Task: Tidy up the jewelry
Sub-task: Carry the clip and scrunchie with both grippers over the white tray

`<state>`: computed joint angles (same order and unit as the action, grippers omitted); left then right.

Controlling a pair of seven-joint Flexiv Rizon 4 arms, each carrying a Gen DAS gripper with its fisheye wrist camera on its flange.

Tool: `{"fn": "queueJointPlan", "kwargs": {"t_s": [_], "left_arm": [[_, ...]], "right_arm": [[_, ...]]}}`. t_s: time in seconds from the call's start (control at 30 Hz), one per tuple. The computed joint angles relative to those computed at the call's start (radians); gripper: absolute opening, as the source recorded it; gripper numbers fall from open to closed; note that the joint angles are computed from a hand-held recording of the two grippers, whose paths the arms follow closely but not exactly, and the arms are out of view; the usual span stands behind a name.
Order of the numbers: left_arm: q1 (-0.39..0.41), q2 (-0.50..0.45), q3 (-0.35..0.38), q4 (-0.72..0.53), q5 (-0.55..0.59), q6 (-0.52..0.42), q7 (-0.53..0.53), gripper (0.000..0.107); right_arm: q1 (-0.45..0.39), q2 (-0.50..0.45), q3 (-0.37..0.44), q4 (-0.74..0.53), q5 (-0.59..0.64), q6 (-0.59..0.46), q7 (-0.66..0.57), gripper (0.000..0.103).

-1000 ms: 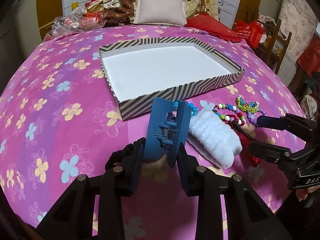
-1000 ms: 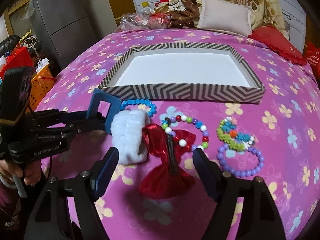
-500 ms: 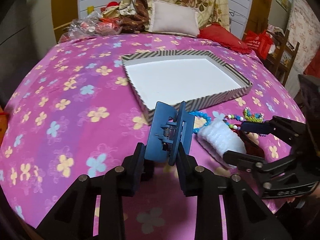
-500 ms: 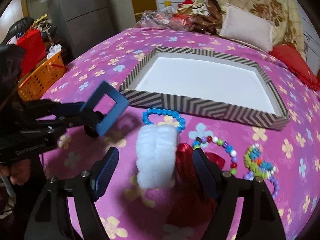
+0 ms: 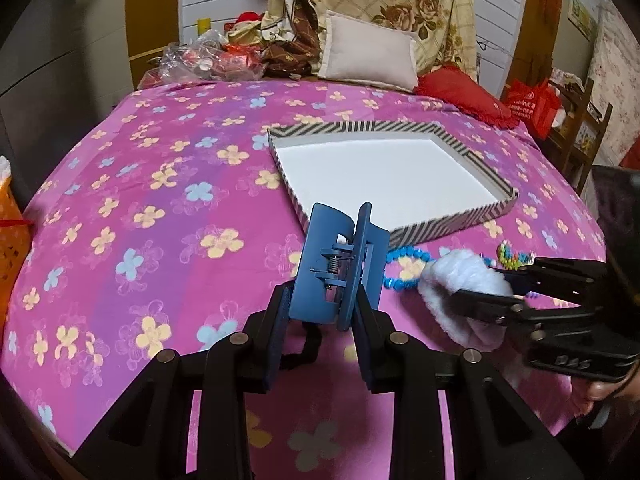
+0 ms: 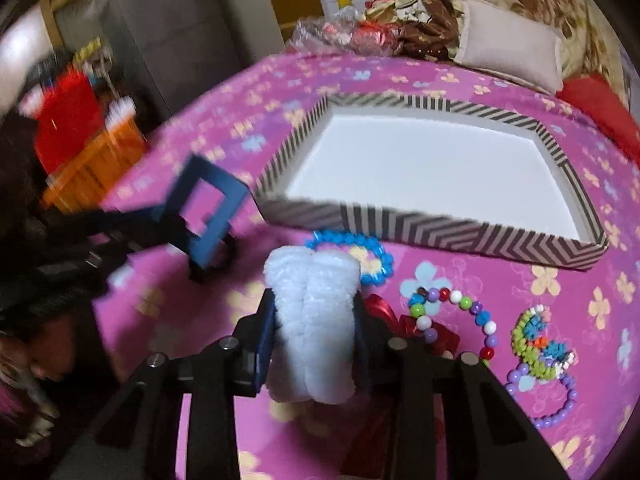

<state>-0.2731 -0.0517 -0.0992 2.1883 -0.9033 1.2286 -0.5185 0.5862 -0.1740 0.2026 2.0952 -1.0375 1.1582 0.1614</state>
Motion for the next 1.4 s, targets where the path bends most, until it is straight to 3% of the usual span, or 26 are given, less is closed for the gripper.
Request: {"fn": "queueJointPlan", "kwargs": {"t_s": [0.17,0.43,0.73,1.03,1.4], "left_arm": [[-0.004,-0.014,-0.009,-0.03,0.009,0.014,-0.039,0.019],[0.011,-0.087,-0.031,-0.122,0.131,0.053,-0.182,0.019],[0.021,-0.195,-0.03,-0.261,0.388,0.077,-0.421,0.019],[0.004,-0.335,0.012,-0.462,0.624,0.003,-0.666,0.019],[-0.021,-0.492,0.045,-0.702,0.767,-0.154,-0.833,0.019]], "right_arm": [[-0.018,0.025,-0.014,-0.007,-0.072,-0.005,0.069,0.035],[-0.057,0.032,-0.013,-0.029,-0.042,-0.052,0.045,0.036],[-0.104,0.001,-0.04,-0.073,0.011,-0.046,-0.02,0.037],[-0.114,-0.094,-0.09,-0.169,0.105,-0.034,-0.128,0.037],[-0.114,-0.254,-0.142,-0.332,0.316,-0.011,-0.288,0.038]]}}
